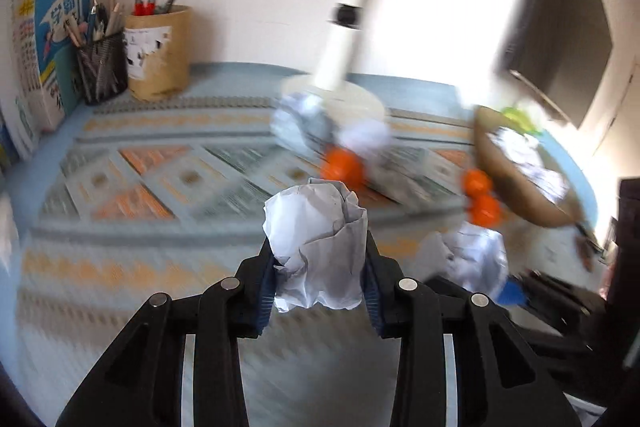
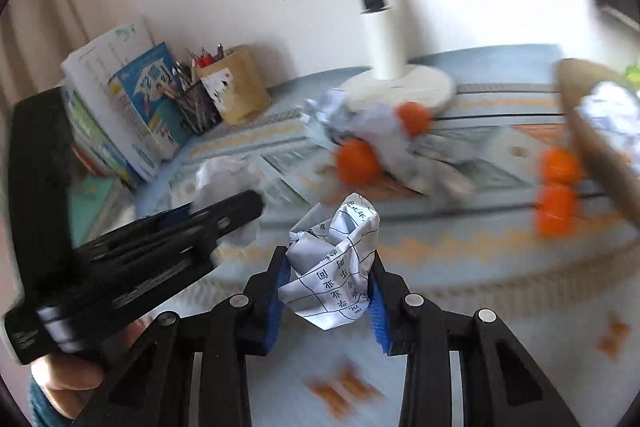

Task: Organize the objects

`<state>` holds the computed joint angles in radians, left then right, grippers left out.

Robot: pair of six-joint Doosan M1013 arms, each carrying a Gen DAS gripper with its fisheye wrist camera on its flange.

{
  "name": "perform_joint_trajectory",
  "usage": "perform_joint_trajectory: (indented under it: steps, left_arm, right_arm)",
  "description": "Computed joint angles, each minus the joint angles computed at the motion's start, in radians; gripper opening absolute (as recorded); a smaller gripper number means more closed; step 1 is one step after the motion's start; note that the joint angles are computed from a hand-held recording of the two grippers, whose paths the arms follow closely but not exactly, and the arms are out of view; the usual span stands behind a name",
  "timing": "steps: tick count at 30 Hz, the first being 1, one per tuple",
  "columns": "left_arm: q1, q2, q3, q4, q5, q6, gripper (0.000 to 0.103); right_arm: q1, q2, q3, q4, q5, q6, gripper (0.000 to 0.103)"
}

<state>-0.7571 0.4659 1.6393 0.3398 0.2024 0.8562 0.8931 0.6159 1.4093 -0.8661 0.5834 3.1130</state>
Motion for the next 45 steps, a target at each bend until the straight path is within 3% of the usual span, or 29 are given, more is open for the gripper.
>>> perform_joint_trajectory:
  steps: [2,4,7,11,12,14,17,20,27,30,33,38,40,42,43,45]
  left_arm:
    - [-0.026,-0.009,0.028,-0.051,-0.035,0.002,0.034]
    - [-0.042,0.0,0.026,-0.008,-0.045,-0.07,0.034]
    - [-0.067,0.016,0.02,0.17,-0.031,-0.263,0.035]
    - [-0.091,0.034,0.002,0.43,0.046,-0.497,0.035]
    - [-0.09,0.036,0.0,0.411,0.043,-0.478,0.036]
    - [-0.087,0.043,-0.01,0.328,0.072,-0.405,0.036]
    - [-0.084,0.043,-0.01,0.301,0.062,-0.375,0.037]
    - [-0.088,0.043,-0.009,0.318,0.064,-0.384,0.037]
    - [-0.089,0.037,0.002,0.334,0.028,-0.377,0.037]
    - [-0.092,0.041,-0.006,0.328,0.051,-0.368,0.037]
    - [-0.088,0.043,-0.008,0.283,0.044,-0.328,0.037]
    - [-0.088,0.042,-0.006,0.287,0.043,-0.334,0.037]
    - [-0.088,0.043,-0.006,0.293,0.043,-0.341,0.037]
    - [-0.087,0.043,-0.006,0.287,0.041,-0.336,0.037]
    - [-0.087,0.043,-0.006,0.282,0.04,-0.33,0.037]
    - [-0.087,0.042,-0.005,0.283,0.033,-0.327,0.037]
  right_arm:
    - [0.01,-0.027,0.05,-0.014,0.022,-0.04,0.036]
    - [0.016,-0.049,0.091,-0.041,0.029,-0.065,0.036]
    - [0.029,-0.056,0.117,-0.114,0.122,-0.013,0.036]
    - [0.014,-0.08,0.163,-0.118,0.09,0.062,0.036]
    - [0.011,-0.087,0.174,-0.131,0.074,0.085,0.037]
    - [0.007,-0.093,0.183,-0.134,0.057,0.109,0.052]
    - [0.019,-0.103,0.201,-0.222,0.073,0.206,0.063]
    - [0.023,-0.108,0.21,-0.251,0.066,0.239,0.064]
    - [0.017,-0.097,0.186,-0.139,0.073,0.134,0.064]
    - [0.008,-0.103,0.2,-0.071,0.061,0.11,0.064]
    - [0.007,-0.116,0.223,-0.099,0.044,0.161,0.064]
    - [0.005,-0.111,0.197,-0.09,0.063,0.125,0.064]
    - [-0.003,-0.106,0.192,-0.047,0.045,0.095,0.059]
    - [-0.012,-0.096,0.184,0.019,0.04,0.045,0.045]
    - [-0.014,-0.096,0.184,0.032,0.035,0.037,0.032]
    - [-0.011,-0.103,0.197,-0.013,0.022,0.076,0.03]
